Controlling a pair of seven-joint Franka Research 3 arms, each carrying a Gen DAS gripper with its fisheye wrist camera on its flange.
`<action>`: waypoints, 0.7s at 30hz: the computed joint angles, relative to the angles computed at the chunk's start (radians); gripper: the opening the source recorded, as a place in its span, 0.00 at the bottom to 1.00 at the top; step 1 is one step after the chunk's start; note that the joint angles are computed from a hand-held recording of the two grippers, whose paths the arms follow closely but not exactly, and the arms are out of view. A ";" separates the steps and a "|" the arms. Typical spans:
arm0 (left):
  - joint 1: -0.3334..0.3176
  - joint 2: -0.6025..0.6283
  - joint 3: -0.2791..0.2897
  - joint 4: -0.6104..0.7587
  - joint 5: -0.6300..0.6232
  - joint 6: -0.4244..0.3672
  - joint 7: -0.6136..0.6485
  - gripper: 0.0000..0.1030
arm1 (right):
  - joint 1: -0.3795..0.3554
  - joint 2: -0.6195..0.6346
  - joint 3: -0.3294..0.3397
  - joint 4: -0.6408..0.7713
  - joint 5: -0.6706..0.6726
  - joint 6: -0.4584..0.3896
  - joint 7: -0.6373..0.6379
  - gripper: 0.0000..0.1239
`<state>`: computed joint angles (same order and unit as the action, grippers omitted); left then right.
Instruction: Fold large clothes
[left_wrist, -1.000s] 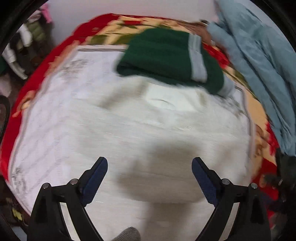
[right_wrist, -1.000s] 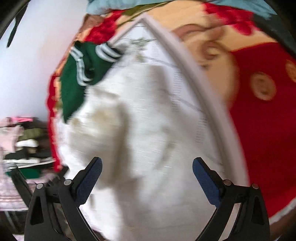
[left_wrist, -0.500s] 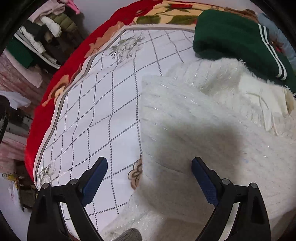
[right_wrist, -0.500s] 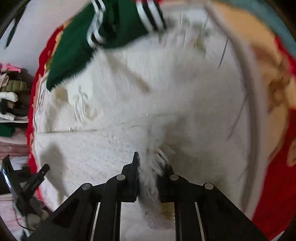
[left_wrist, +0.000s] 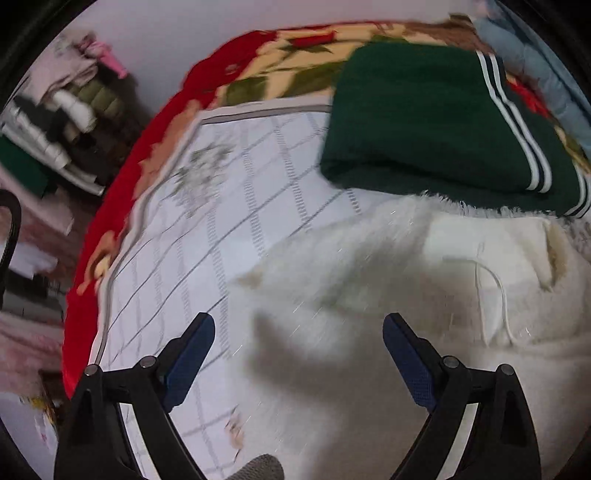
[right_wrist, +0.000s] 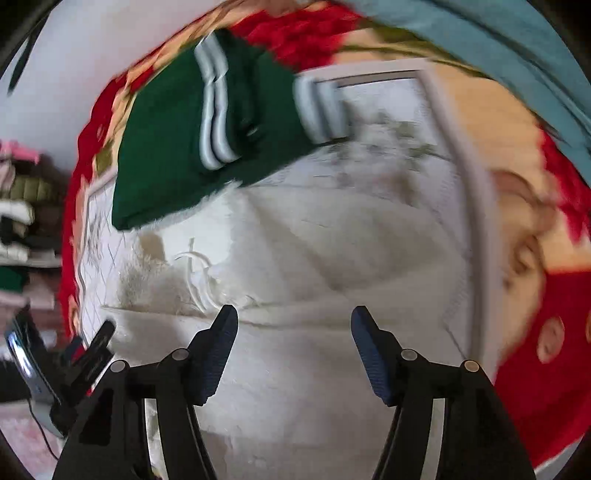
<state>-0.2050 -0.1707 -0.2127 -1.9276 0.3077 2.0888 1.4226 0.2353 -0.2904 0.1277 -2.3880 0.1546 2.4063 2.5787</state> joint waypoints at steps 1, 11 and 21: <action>-0.003 0.036 -0.010 0.016 0.023 0.007 0.002 0.90 | 0.006 0.072 -0.011 0.048 0.008 -0.015 -0.045 0.53; -0.029 0.136 -0.017 -0.026 0.185 0.146 0.049 0.91 | 0.066 0.340 -0.069 0.255 -0.126 -0.047 -0.084 0.05; -0.032 0.199 -0.012 0.062 0.130 0.084 0.039 0.93 | 0.024 0.372 -0.074 0.286 -0.193 -0.072 0.057 0.07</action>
